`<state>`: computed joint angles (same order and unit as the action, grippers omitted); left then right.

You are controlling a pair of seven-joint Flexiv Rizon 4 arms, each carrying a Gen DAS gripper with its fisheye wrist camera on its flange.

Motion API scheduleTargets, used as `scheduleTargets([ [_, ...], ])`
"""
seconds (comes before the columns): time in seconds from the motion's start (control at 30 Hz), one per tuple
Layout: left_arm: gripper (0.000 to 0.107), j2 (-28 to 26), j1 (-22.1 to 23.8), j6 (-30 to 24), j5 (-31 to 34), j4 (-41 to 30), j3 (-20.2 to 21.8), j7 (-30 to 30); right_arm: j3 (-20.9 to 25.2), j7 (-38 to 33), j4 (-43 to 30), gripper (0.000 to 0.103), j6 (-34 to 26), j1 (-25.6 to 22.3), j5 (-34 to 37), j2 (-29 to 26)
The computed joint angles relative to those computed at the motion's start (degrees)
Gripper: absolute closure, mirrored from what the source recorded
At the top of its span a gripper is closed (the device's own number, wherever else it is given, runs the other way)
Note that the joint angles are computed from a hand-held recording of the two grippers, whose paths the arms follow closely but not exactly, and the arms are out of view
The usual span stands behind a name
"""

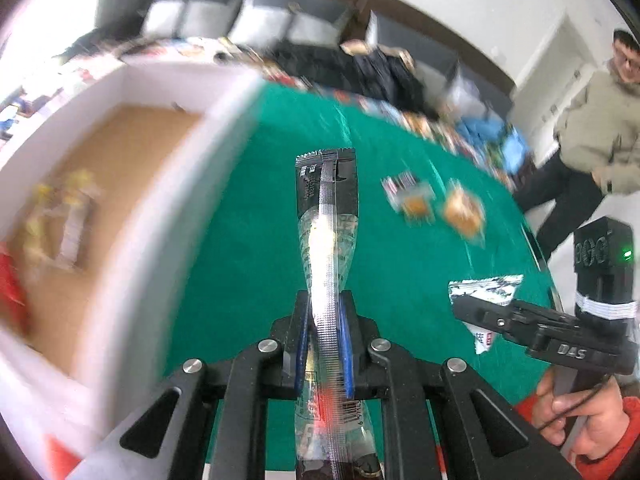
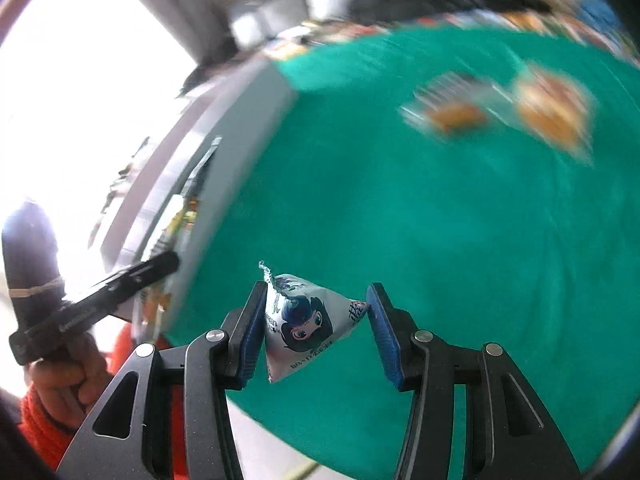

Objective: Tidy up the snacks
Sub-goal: 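Carry both snacks over the white box and open both tools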

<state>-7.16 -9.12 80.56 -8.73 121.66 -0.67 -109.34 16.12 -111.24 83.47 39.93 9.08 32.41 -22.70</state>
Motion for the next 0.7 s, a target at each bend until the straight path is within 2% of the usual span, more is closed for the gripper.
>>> scheduleTargets([
  [0.1, 0.094, 5.58, 1.85, -5.99, 13.03, -1.03, 5.92, -9.3, 2.67, -0.51, -7.14, 0.051, -1.95, 3.17, 1.36, -1.45],
  [0.2, 0.091, 9.66, 6.69, -13.49, 22.76, -1.88, 7.52, -15.09, 4.53, 0.29, -15.79, 0.051, -3.84, 8.11, 1.35, -4.59],
  [0.23, 0.087, 10.4, 8.49, -17.1, 26.01, -2.67, 7.44, -16.74, 4.87, 0.92, -17.95, 0.047, -4.34, 9.61, 1.2, -5.56],
  [0.27, 0.072, 10.93, 10.13, -20.78, 28.89, -3.41, 7.11, -18.21, 4.98, 2.07, -20.92, 0.044, -5.16, 11.65, 0.41, -7.12],
  [0.3, 0.043, 11.7, 11.45, -23.54, 30.61, -3.35, 6.83, -18.96, 4.49, 3.92, -23.91, 0.033, -6.06, 14.24, -1.59, -8.81],
  [0.33, 0.031, 12.42, 12.71, -26.74, 32.6, -3.64, 6.41, -20.07, 3.88, 5.74, -26.14, 0.03, -6.93, 16.35, -3.62, -10.08],
  [0.37, 0.024, 13.59, 13.73, -28.72, 35.02, -3.3, 6.08, -21.69, 3.56, 6.75, -27.09, 0.03, -7.15, 17.22, -4.68, -10.58],
  [0.47, 0.024, 17.97, 15.46, -27.13, 36.85, 1.05, 6.06, -23.15, 4.36, 6.18, -25.52, 0.029, -6.06, 16.43, -4.15, -9.77],
  [0.5, 0.024, 19.3, 15.86, -25.9, 36.18, 2.77, 6.06, -23.34, 4.36, 4.27, -22.98, 0.025, -4.33, 15.62, -4.03, -8.66],
  [0.57, 0.024, 20.55, 16.28, -23.72, 34.05, 5.18, 5.46, -23.05, 3.17, 1.98, -17.63, 0.025, -0.44, 15.16, -5.96, -6.52],
  [0.7, 0.024, 17.91, 13.83, -16.35, 25.59, 7.05, 3.4, -18.93, -0.97, -1.18, -3.78, 0.025, 7.44, 13.6, -14.06, -4.46],
])
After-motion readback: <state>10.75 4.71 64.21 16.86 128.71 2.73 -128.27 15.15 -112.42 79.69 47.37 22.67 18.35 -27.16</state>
